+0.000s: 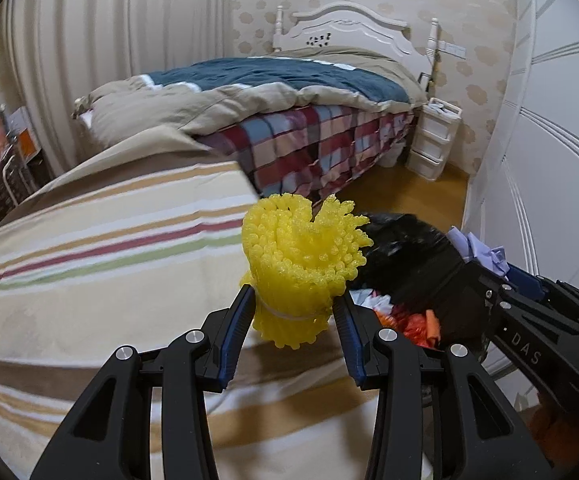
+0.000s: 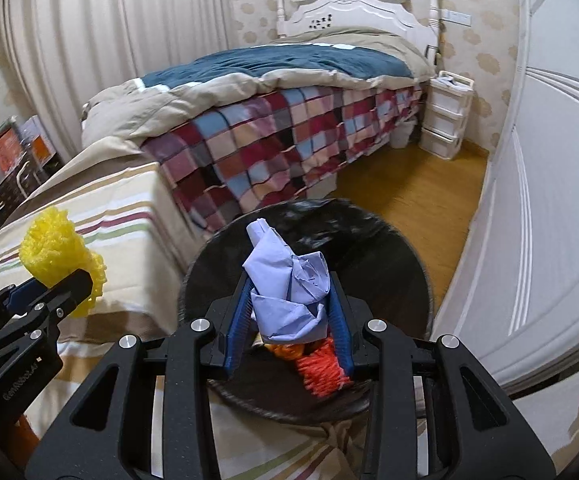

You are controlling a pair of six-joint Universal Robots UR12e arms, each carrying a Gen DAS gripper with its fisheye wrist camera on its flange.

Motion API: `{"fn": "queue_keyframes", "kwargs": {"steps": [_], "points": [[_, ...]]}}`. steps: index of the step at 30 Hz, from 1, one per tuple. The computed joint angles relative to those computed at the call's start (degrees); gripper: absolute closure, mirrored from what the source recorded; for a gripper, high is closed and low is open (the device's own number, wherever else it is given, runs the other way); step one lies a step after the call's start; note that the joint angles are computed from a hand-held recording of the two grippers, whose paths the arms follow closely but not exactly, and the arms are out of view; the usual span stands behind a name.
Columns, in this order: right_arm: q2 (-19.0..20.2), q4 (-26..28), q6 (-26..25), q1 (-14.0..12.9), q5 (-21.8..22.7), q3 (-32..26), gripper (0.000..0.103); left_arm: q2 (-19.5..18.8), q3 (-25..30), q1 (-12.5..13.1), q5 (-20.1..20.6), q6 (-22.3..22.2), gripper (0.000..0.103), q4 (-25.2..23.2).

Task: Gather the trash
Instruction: 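Carry the lavender cloth in the right gripper and yellow mesh in the left over the bin, then open the right gripper over the bin while the left gripper releases the yellow mesh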

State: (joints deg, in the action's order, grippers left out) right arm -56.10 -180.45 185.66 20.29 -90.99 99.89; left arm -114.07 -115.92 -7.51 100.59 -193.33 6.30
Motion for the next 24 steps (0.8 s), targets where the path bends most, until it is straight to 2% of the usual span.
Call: {"fn": "queue_keyframes", "kwargs": {"steps": [11,14,16,18,19,21,24], "points": [[1.85,1.38,1.73,-1.38,-0.96,-2.50,0.068,-3.30,5.37,-1.50,0.94,1.36,0.059,-2.00],[2.29,1.87,2.16,-1.60,-1.19,-3.01,0.067,-3.74,5.99,-1.70,1.11,1.39,0.056,-2.80],[2.46,2.00,2.18,-1.66,-1.50,-3.13,0.066,-3.89,6.23,-1.84,1.42,1.18,0.052,-3.16],[2.62,2.11,2.38,-1.66,-1.72,-3.24,0.057,-4.00,6.35,-1.83,1.50,0.92,0.040,-3.23],[2.69,1.90,2.50,-1.66,-1.97,-3.23,0.052,-4.04,6.36,-1.86,1.57,0.76,0.038,-3.16],[2.71,1.77,2.58,-1.67,-2.35,-3.19,0.051,-4.03,6.26,-1.91,2.04,0.38,0.029,-2.87],[2.64,1.45,2.85,-1.62,-3.02,-3.01,0.041,-3.92,6.11,-2.04,2.85,0.04,0.025,-2.82]]}}
